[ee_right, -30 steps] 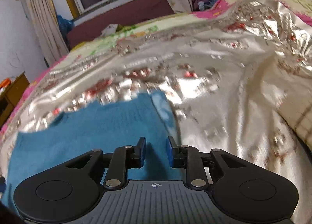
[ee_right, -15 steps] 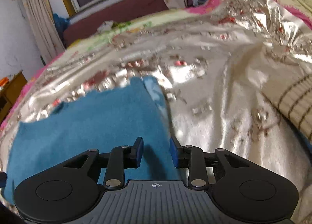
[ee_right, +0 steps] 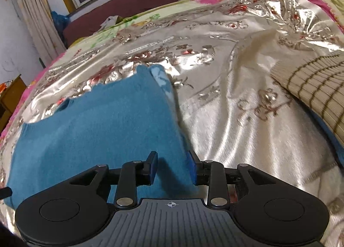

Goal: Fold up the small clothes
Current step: 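Pull both open tools back from the folded sweater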

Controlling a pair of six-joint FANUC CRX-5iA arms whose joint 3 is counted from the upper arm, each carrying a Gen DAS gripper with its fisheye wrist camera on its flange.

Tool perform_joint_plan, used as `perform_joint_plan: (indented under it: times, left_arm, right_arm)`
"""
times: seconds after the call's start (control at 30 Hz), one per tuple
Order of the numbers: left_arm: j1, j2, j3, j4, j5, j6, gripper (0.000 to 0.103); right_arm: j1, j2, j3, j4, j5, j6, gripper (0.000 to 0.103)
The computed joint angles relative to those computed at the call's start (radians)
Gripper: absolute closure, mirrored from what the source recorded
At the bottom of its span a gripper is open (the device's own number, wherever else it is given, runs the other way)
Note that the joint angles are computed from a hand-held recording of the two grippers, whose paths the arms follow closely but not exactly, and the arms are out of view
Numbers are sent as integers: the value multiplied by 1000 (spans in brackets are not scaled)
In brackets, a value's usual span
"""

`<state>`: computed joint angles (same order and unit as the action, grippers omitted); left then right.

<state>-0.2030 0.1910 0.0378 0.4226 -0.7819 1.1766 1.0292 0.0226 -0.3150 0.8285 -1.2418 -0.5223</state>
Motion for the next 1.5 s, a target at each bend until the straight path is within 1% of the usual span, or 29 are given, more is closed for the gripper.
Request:
perform_joint_plan:
  times: [0.3,0.4,0.53,0.77,1.0,1.13,1.2,1.5]
  left_arm:
    - [-4,-38,-34,28,8,-51,48]
    - [-8,-40,-30,18,2,-54,48]
    - [-11,-41,-27,8,-6,-54,48]
    - [-11,-51,-47,22,-11,-81,47]
    - [-9,-66,-72,39,-17,-107,47]
    - [-9,-77,-82,28,-19,-110,47]
    - [-9,-84,-90,23,-17,-112,47]
    - [-22,-96,-94,-14,-27,-108,47]
  right_arm:
    - [32,-8,13,0,-31,-7,72]
    - [34,-8,20,-2,-36,-3,69]
    - [39,-7,30,-17,-36,4,69]
    - [54,-4,46,-46,-59,8,64]
    - [70,-4,56,-68,-75,3,63]
    - [81,-4,55,-69,-76,-5,61]
    - [86,-3,54,-70,-75,-8,58]
    - [100,-18,30,-66,-68,-44,56]
